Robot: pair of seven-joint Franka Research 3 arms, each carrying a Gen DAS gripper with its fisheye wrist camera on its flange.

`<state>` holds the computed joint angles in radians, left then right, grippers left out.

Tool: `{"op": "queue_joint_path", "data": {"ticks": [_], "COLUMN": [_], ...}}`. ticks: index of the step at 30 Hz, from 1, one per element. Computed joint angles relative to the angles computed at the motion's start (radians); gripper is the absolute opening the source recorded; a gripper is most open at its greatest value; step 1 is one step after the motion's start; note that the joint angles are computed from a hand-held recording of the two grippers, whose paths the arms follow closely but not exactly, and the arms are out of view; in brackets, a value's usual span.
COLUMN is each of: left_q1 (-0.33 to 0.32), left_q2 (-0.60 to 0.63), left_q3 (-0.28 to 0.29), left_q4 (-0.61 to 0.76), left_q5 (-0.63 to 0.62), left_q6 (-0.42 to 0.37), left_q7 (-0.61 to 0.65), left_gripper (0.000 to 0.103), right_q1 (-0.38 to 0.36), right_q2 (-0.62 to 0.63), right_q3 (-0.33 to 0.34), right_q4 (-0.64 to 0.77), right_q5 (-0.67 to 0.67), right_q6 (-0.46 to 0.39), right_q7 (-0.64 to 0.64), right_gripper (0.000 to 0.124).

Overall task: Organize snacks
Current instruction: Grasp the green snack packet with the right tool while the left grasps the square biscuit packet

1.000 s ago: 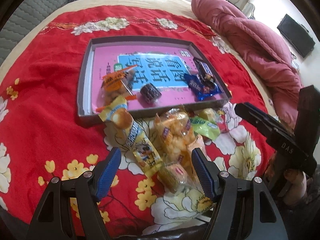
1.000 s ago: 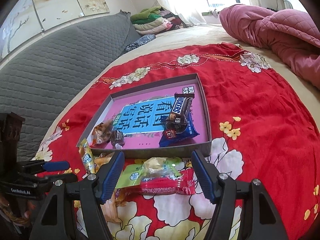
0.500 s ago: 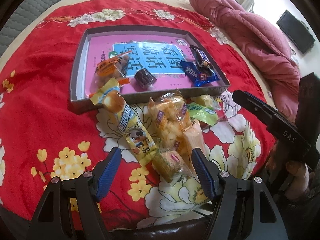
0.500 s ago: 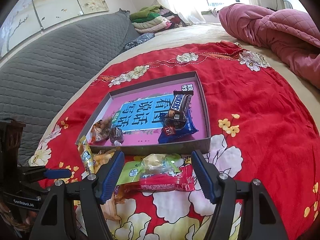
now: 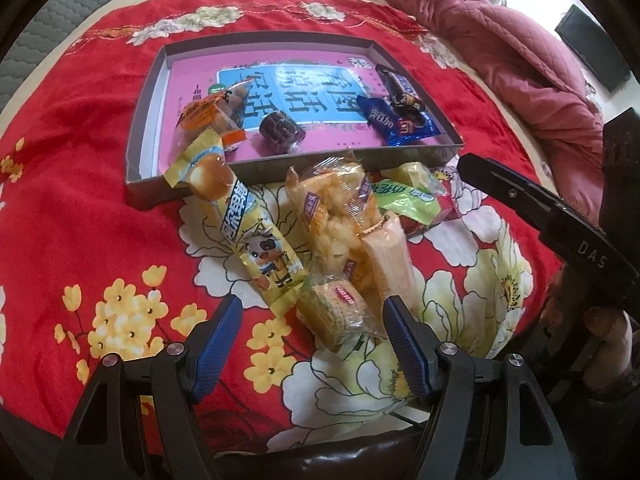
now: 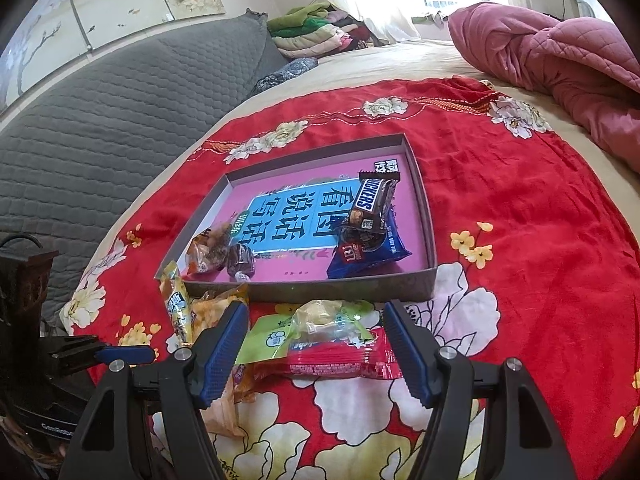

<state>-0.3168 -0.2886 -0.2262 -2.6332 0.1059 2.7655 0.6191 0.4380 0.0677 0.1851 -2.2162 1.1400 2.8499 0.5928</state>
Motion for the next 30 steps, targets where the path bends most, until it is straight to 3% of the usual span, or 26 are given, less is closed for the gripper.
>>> {"op": "queue_joint_path", "data": {"ticks": [12,30], "left_q1": [-0.006,-0.009], "left_q2": [0.049,0.060], "left_q3": [-0.005,0.015], "left_q4": [0.030,-0.006], "left_q5": [-0.006,-0.073], "left_q6": [-0.019,0.069], "left_q7": [-0.008,0.006], "left_gripper": [0.074,0.074], "right_q1": [0.004,-0.020], "right_q2": [0.032,0.169], "right_q3": [0.006,0.026], "right_q4": [0.013,0.109], "right_q5": [-0.095,-0.389], "right_q6": [-0.002,-0.058], "right_q7": [0.064,0.298], "right_gripper": [0.070,0.070]}}
